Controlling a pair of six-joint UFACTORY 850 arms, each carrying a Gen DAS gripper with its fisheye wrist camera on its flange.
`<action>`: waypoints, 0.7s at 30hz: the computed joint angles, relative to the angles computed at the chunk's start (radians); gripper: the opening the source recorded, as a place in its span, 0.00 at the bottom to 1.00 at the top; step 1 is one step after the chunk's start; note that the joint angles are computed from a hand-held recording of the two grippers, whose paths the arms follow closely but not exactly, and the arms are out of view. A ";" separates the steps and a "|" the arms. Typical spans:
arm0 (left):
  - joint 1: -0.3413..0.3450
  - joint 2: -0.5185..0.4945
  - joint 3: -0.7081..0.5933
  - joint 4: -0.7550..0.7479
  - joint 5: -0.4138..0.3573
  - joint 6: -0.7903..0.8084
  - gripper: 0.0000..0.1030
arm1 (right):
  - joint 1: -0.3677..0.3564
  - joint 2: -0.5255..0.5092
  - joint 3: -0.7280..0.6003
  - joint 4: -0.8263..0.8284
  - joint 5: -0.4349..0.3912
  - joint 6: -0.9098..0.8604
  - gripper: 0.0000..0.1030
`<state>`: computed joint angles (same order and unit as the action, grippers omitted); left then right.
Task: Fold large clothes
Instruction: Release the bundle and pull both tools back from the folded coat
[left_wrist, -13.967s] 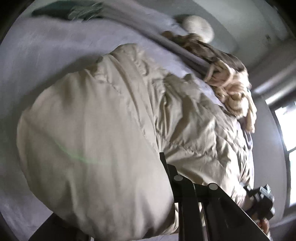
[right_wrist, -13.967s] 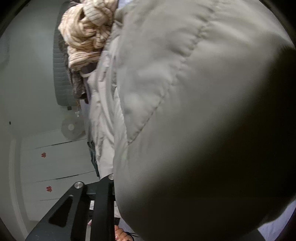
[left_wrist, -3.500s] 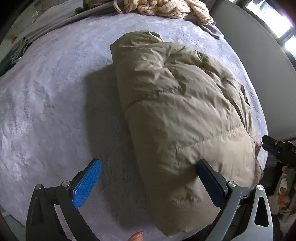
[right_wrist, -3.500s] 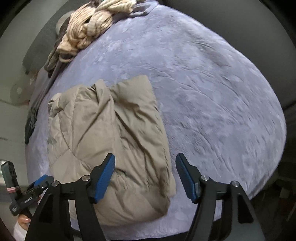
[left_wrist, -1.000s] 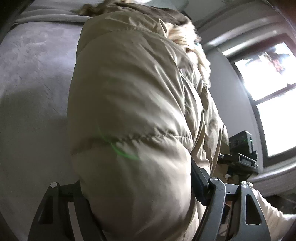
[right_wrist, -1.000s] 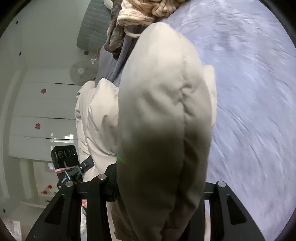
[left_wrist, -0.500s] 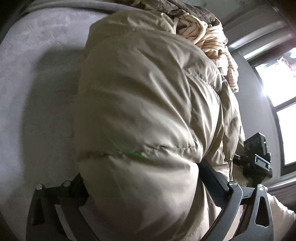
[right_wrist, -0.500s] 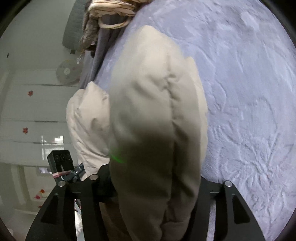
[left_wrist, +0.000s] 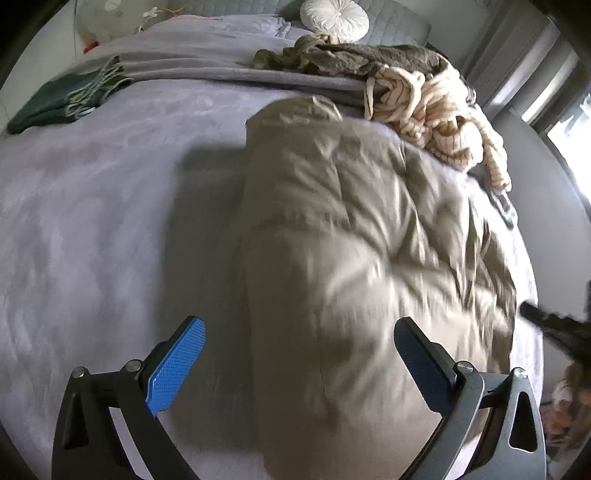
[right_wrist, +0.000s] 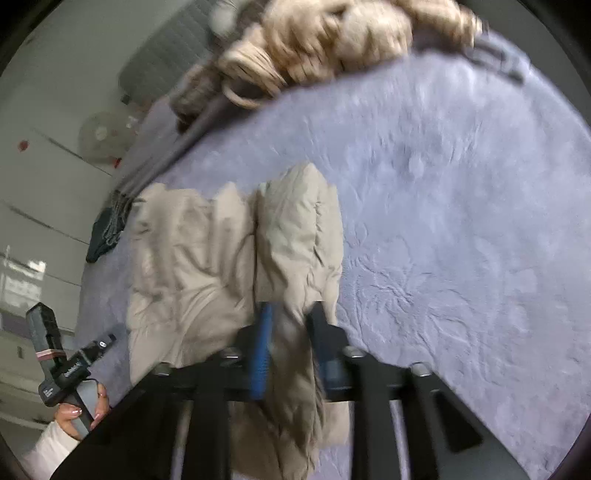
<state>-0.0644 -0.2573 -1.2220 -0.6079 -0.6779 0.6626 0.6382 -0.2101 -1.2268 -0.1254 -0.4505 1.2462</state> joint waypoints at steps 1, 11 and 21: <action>0.014 0.026 0.037 0.007 0.004 0.023 1.00 | 0.020 0.027 0.016 -0.051 0.004 0.043 0.17; 0.010 0.063 0.157 0.002 0.058 0.072 1.00 | 0.079 -0.100 -0.036 0.196 -0.069 -0.203 0.16; -0.029 0.139 0.164 0.237 0.042 -0.193 1.00 | 0.064 -0.109 -0.083 0.227 -0.143 -0.207 0.15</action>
